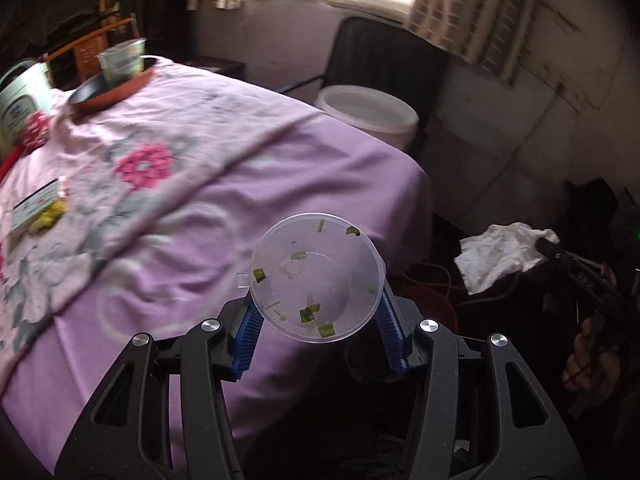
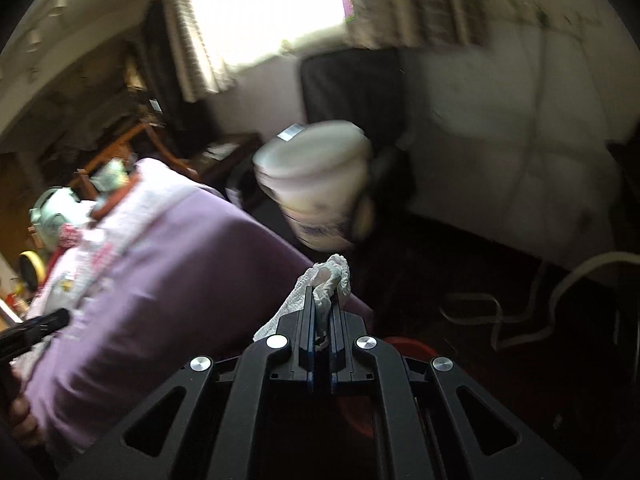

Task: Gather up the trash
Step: 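Carry lid and tissue to the red wastebasket and open both tools over it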

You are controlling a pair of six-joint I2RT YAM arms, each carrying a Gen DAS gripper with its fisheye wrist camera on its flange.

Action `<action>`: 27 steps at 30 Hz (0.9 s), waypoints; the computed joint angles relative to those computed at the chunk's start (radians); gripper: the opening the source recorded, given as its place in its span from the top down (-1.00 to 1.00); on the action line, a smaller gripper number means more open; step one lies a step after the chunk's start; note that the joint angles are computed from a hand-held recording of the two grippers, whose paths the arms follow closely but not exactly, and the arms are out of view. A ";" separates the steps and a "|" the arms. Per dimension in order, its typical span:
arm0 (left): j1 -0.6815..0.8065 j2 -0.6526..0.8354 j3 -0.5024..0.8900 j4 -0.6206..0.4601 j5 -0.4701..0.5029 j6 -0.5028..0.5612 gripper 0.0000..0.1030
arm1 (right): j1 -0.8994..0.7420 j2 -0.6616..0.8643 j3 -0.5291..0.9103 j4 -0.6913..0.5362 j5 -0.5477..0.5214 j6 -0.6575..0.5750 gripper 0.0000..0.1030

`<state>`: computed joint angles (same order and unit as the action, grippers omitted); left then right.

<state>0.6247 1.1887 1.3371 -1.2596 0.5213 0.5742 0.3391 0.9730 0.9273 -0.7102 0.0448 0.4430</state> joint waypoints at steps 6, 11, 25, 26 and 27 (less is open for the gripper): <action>-0.260 -0.092 -0.156 0.084 -0.135 -0.144 -0.01 | -0.148 0.069 -0.220 0.122 -0.033 -0.074 0.88; -0.442 -0.116 -0.257 0.158 -0.257 -0.246 -0.01 | -0.190 0.308 -0.330 0.340 -0.058 -0.091 0.86; -0.759 0.038 -0.363 0.339 -0.409 -0.402 -0.01 | -0.281 0.486 -0.360 0.493 -0.123 -0.134 0.13; -0.790 0.061 -0.365 0.357 -0.418 -0.415 -0.01 | -0.310 0.452 -0.365 0.476 -0.133 -0.137 0.10; -0.825 0.089 -0.367 0.377 -0.427 -0.428 -0.01 | -0.348 0.413 -0.372 0.459 -0.146 -0.140 0.08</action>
